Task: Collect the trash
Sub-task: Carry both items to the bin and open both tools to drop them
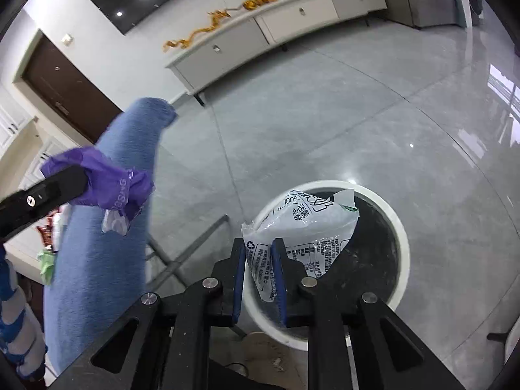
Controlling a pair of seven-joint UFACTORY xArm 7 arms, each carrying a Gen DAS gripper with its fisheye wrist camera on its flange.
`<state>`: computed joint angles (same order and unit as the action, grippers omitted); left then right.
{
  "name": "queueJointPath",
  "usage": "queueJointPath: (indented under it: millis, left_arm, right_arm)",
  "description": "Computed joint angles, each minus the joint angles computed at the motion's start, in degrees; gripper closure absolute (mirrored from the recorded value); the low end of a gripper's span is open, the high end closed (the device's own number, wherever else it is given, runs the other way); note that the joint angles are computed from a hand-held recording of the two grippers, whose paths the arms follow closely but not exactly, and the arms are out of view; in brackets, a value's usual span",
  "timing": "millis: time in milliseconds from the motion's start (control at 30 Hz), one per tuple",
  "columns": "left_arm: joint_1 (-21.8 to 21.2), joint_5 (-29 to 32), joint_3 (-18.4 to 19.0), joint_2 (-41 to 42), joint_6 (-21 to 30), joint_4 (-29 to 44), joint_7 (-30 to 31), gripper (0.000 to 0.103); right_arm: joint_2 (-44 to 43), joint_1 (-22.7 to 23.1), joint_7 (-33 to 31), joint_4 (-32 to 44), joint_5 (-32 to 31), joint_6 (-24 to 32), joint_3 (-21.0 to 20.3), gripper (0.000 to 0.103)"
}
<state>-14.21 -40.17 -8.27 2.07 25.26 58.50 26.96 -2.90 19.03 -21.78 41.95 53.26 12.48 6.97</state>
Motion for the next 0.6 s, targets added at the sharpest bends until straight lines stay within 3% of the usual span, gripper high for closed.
queueJointPath:
  millis: [100,167,233,267,433,600]
  left_arm:
    - [0.22,-1.38,-0.57,4.13,1.66,3.43,0.39,0.093]
    - [0.63,-0.89,-1.04,6.28,2.93,5.35,-0.67,0.086]
    - [1.03,-0.98,-1.74,7.40,2.63,5.94,-1.17,0.055]
    - [1.38,-1.37,-2.05,7.64,2.38,6.00,-0.81,0.051]
    - [2.23,-1.78,-2.95,7.55,2.81,5.95,0.05,0.051]
    - [1.31,-0.97,-2.36,2.29,-0.27,1.21,-1.05,0.051]
  right_arm:
    - [1.33,-0.83,1.40,-0.04,-1.65,0.54,-0.21,0.082]
    - [1.77,-1.63,2.72,0.00,-3.33,0.90,-0.27,0.067]
    - [1.80,-2.04,3.42,-0.37,-3.90,0.77,-0.07,0.062]
    - [1.45,-2.23,3.67,-0.90,-3.96,0.78,-0.05,0.059]
    - [0.53,-2.62,6.83,-1.36,-5.60,0.35,-0.07,0.046]
    - [-3.12,-1.32,8.04,-2.98,-5.20,-1.51,-0.86,0.032]
